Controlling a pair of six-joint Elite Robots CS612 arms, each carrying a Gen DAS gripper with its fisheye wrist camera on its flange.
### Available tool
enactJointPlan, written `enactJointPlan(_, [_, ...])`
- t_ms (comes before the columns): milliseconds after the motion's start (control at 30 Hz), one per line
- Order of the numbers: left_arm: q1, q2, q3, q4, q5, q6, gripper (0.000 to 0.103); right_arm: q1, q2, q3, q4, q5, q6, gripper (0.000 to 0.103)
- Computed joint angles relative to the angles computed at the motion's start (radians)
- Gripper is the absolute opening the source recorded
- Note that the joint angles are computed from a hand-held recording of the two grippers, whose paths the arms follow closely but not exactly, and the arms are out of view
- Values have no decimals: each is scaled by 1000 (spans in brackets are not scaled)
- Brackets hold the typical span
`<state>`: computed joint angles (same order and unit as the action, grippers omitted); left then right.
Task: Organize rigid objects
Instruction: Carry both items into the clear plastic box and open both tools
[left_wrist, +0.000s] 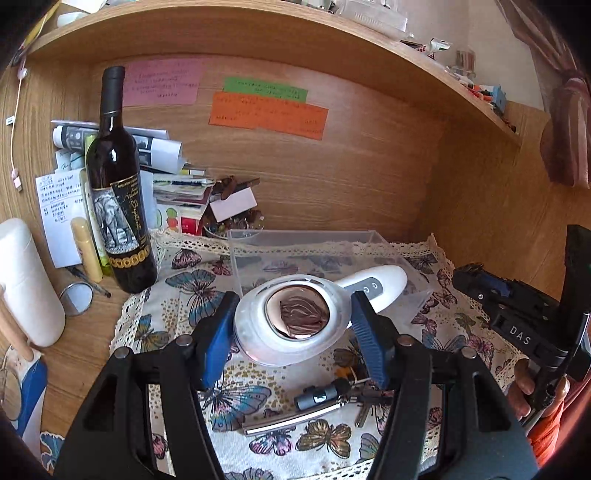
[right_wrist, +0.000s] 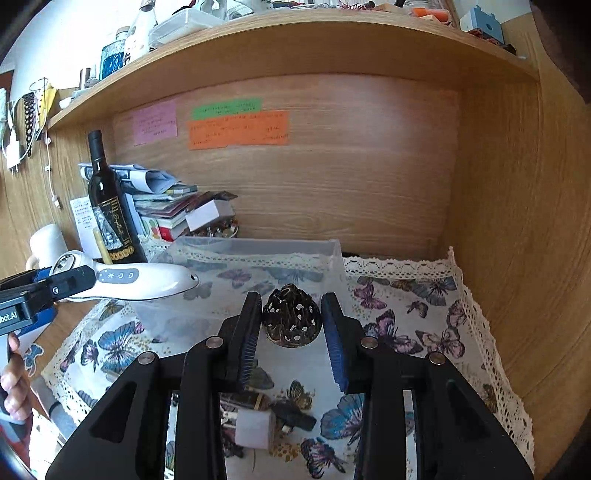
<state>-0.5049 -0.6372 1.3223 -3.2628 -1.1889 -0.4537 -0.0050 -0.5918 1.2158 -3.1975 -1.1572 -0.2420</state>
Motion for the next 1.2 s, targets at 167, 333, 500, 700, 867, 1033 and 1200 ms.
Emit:
enactJointPlan(167, [8,24,-71,52,11,17,60,6,31,-87,67,-16,-5,31])
enactJointPlan(333, [26,57,-148,138,-23,-8,60,12,64,-171,171,-22,-21,31])
enactJointPlan(500, [39,100,-239,259,-50,-12,60,21,100,-250,296,-38,-64,31])
enactJointPlan(700, [47,150,-334,397,-89,-10,60,31,149,-348,448,-55,-123,31])
enactJointPlan(867, [48,176,-383,472,-97,-1,60,39,184,-417,556,-75,-150,31])
enactJointPlan(1033, [51,201,-431,539,-110,3,61,45,199,-446,609,-88,-171,31])
enactJointPlan(1200, [56,211,-446,561,-143,-9,60,49,194,-433,595,-101,-189,31])
